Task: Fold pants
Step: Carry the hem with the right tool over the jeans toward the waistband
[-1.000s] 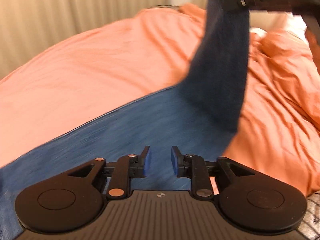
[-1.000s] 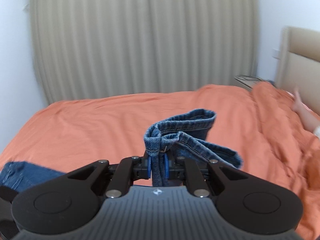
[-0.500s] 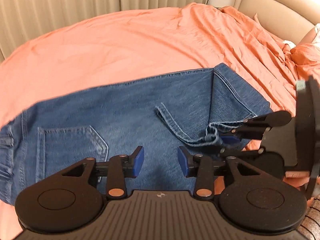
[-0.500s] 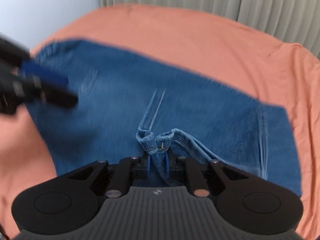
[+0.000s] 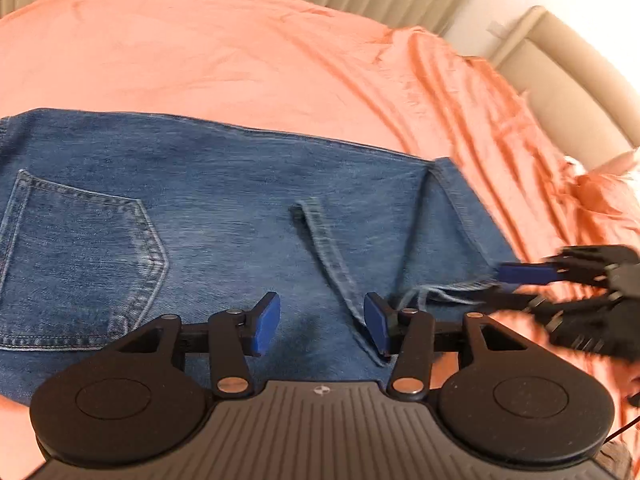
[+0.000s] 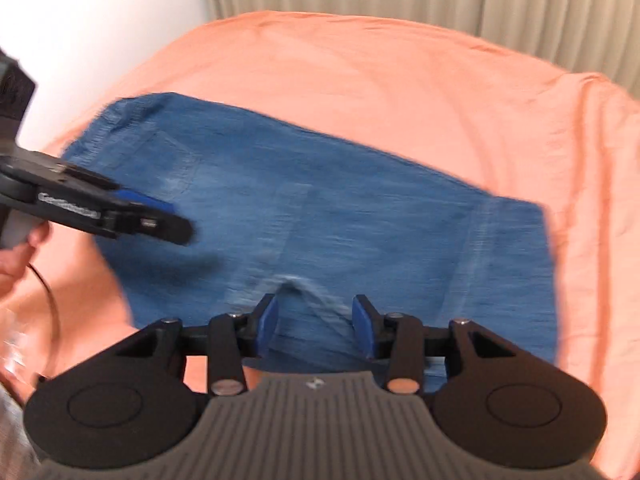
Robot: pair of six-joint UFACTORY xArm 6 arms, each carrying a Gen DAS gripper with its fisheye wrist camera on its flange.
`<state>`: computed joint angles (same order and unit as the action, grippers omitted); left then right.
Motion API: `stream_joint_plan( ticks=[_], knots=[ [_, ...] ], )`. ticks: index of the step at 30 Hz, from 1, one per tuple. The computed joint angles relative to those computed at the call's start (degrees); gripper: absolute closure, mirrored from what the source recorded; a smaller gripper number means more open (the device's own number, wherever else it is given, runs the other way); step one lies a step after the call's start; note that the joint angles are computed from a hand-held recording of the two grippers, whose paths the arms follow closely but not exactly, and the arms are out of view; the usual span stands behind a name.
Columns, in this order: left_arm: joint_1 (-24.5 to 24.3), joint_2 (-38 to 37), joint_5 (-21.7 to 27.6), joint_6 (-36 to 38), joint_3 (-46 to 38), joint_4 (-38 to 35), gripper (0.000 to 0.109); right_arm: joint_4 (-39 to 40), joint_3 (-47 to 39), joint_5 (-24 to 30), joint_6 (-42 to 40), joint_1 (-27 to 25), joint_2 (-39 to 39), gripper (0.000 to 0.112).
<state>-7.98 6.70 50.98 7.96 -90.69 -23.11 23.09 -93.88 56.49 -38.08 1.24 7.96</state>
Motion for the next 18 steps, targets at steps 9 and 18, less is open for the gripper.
stream_joint_plan(
  ticks=[9,18],
  knots=[
    [-1.21,4.28,-1.83,-2.65,-3.22,5.04,0.052,-12.07,-10.4,-0.88,-3.73,-5.19,10.93,0.101],
    [-0.75,7.68,-5.6,-0.94,-7.05,0.3,0.052,2.14,-19.88,5.98,-15.39,-2.76,17.46,0.104]
  ],
)
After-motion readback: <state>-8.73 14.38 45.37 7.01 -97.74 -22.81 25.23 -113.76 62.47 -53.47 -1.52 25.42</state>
